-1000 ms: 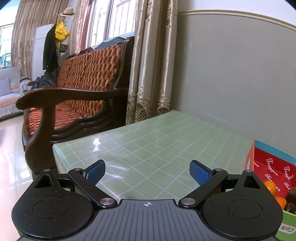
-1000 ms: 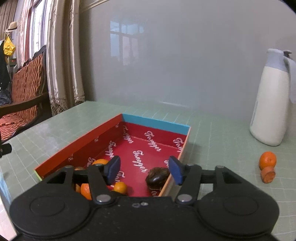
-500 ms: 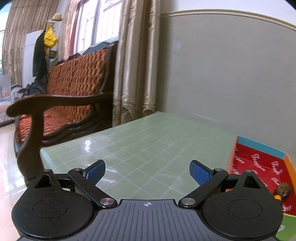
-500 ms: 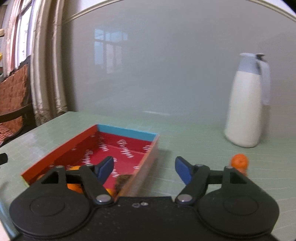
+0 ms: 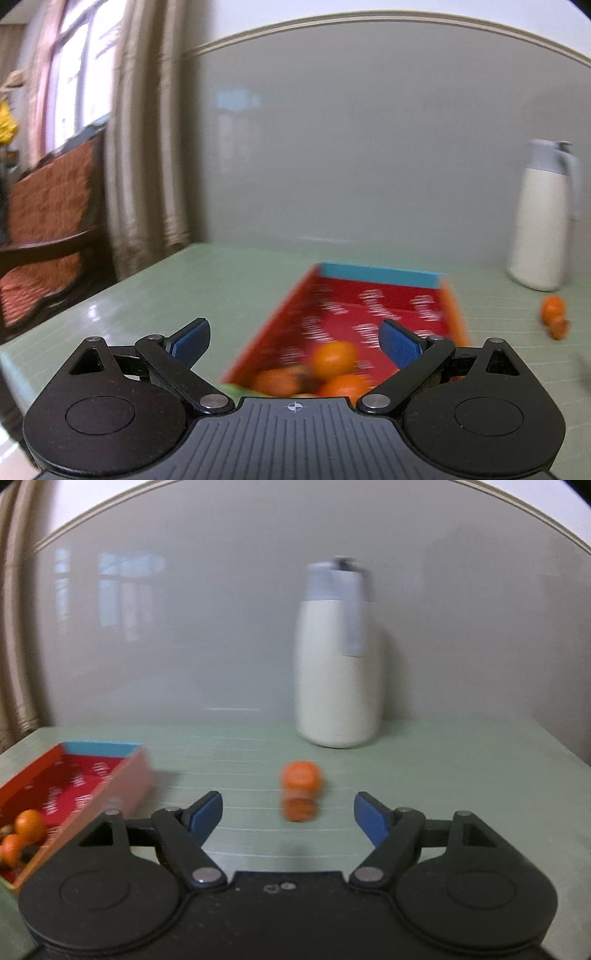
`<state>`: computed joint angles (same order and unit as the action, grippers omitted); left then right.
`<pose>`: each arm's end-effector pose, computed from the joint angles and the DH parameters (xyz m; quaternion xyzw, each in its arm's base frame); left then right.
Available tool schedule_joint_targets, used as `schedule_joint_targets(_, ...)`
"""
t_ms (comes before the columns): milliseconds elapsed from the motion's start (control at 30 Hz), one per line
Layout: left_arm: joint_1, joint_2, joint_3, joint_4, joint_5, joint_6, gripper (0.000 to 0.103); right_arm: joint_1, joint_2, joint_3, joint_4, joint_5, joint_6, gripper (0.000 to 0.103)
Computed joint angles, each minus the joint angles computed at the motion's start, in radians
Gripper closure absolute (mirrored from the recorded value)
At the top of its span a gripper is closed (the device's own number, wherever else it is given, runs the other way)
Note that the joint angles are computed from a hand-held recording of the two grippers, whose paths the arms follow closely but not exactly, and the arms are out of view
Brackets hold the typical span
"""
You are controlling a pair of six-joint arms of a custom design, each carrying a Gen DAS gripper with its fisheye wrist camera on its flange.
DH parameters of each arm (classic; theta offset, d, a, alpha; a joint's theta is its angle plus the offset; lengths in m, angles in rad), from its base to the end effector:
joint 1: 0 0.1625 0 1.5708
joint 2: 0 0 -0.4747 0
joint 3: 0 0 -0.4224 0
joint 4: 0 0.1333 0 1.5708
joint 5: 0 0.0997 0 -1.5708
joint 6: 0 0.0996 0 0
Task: Organize fruits
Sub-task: 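Reach the left tool to the orange fruit chunk and close on it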
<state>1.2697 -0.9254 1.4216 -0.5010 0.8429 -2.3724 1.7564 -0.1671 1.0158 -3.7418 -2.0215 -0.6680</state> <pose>-0.0265 -0.7581 0.2413 0.1191 0.6957 -0.5861 0.3979 0.2468 -0.8274 -0.0009 0.1936 -0.7571 0.5390 0.3142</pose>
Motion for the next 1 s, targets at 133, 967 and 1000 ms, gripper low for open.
schedule_joint_targets(133, -0.030, 0.041, -0.035, 0.077, 0.035, -0.025, 0.006, -0.018, -0.024, 0.024, -0.067, -0.041, 0.012, 0.024)
schedule_joint_targets(967, -0.111, 0.461, -0.570, 0.526, 0.059, -0.066, 0.006, -0.088, -0.089, 0.102, -0.269, -0.167, 0.003, 0.020)
schedule_joint_targets(1000, -0.112, 0.479, -0.596, 0.542, 0.059, -0.064, 0.006, -0.090, -0.097, 0.116, -0.277, -0.166, 0.008, 0.020)
